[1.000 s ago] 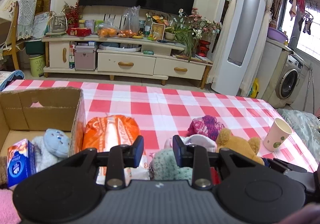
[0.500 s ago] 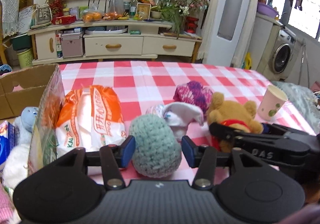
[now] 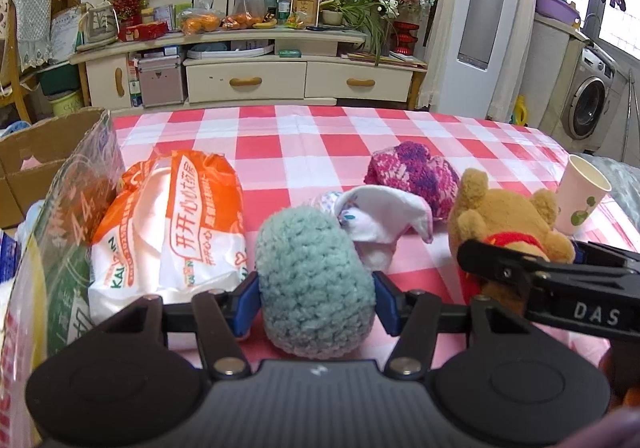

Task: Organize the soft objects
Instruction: 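Carry the teddy bear with the right tool and the green ball with the left tool over the box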

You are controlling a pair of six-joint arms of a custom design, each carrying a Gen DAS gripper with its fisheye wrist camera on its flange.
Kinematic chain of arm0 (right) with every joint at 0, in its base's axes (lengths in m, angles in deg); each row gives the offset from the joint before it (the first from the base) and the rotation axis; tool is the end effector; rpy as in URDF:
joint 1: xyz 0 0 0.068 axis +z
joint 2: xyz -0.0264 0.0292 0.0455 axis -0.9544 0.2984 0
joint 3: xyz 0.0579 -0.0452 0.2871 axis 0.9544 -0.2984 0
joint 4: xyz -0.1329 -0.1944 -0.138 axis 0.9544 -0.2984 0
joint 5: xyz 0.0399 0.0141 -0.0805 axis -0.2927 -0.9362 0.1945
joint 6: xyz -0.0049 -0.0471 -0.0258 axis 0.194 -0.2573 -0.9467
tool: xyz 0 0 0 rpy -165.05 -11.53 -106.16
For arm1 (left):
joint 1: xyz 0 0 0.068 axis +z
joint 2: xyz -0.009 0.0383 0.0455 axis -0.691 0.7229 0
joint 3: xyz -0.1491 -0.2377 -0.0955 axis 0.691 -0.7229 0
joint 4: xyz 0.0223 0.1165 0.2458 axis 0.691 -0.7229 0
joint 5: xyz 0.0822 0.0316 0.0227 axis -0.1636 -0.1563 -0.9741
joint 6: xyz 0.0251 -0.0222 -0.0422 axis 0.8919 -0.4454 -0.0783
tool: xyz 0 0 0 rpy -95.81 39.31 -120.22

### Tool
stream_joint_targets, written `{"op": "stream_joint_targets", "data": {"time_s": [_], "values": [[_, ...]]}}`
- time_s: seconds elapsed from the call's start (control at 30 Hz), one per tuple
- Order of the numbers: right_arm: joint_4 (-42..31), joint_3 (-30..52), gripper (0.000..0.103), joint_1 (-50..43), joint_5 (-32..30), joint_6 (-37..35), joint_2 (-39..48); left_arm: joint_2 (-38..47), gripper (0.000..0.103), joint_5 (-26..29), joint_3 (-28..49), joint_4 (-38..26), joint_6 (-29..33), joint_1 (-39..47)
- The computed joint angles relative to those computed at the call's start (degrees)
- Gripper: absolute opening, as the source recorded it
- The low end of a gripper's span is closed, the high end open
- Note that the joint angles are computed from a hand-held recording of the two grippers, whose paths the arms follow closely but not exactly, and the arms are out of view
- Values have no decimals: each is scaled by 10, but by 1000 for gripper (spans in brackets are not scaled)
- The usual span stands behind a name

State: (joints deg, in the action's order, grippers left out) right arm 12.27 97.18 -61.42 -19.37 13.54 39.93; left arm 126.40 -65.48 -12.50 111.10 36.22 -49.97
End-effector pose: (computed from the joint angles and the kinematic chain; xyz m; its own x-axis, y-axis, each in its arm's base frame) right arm 0.2662 0.0555 0.0287 -0.5579 0.1063 -0.8231 -0.1391 0.9658 0.2190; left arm 0.2742 -0.0328 0.0687 -0.6559 0.0365 -0.7540 0.1417 0.9870 -0.0755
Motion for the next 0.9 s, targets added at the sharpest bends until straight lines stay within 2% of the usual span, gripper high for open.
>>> {"op": "stream_joint_targets", "data": {"time_s": [0.17, 0.4, 0.9], "values": [[-5, -1, 99, 1, -2, -3, -4, -1, 51, -13, -3, 7, 4, -8], [3, -9, 99, 9, 9, -6, -6, -19, 50, -13, -9, -1, 8, -5], [15, -23, 99, 41, 43, 13, -12, -88, 50, 27, -38, -8, 22, 29]]}}
